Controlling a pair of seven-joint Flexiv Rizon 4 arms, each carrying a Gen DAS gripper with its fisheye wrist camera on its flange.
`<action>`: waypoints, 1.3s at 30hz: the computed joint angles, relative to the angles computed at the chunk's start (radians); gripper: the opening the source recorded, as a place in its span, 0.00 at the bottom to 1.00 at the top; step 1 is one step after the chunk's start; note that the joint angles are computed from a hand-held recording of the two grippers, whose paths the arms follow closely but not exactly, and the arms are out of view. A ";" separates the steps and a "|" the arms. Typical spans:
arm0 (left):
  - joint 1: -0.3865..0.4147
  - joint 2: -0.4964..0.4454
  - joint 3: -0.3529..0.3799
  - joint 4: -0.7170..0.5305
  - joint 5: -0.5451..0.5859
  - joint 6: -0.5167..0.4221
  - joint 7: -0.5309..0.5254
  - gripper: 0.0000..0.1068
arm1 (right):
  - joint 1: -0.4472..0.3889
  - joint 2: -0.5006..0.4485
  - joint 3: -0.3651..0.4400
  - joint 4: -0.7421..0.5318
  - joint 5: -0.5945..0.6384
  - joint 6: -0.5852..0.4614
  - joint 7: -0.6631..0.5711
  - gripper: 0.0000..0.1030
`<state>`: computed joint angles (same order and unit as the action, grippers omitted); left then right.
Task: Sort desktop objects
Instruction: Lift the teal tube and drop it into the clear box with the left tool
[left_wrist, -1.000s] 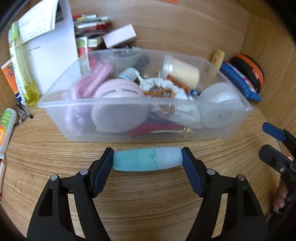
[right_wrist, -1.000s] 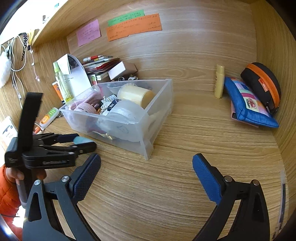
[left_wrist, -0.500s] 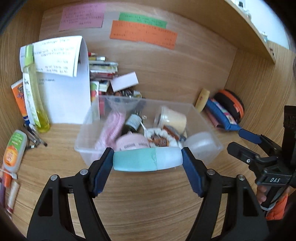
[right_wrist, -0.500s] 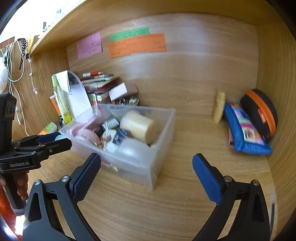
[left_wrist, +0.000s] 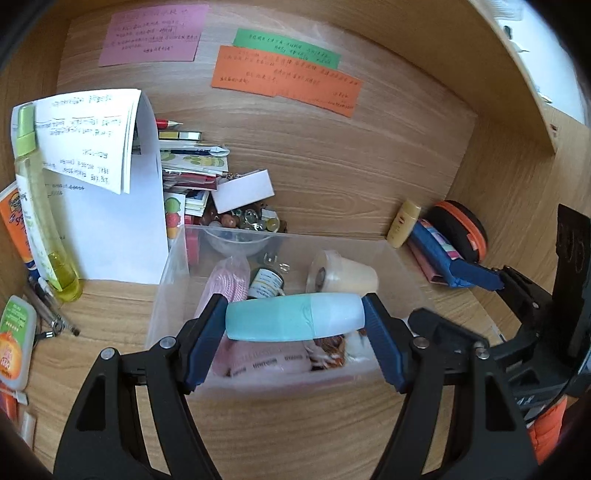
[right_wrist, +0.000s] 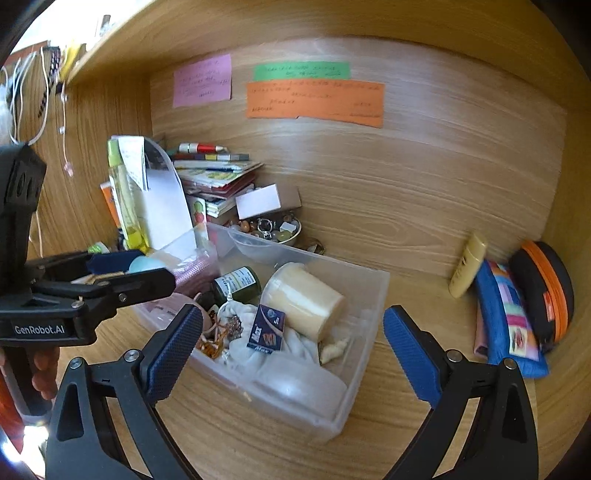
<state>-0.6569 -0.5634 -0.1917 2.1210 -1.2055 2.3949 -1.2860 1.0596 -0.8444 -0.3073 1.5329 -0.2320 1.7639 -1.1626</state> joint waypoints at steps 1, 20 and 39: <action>0.002 -0.004 0.001 -0.009 -0.010 -0.006 0.014 0.68 | -0.003 -0.008 0.001 -0.012 -0.003 -0.012 0.001 0.95; 0.024 -0.061 -0.039 -0.110 -0.133 -0.031 0.209 0.68 | -0.090 -0.042 0.100 -0.054 -0.072 -0.040 0.028 0.95; -0.018 -0.012 -0.048 -0.045 -0.144 0.152 0.171 0.93 | 0.064 -0.006 -0.077 0.039 0.008 0.033 0.028 0.96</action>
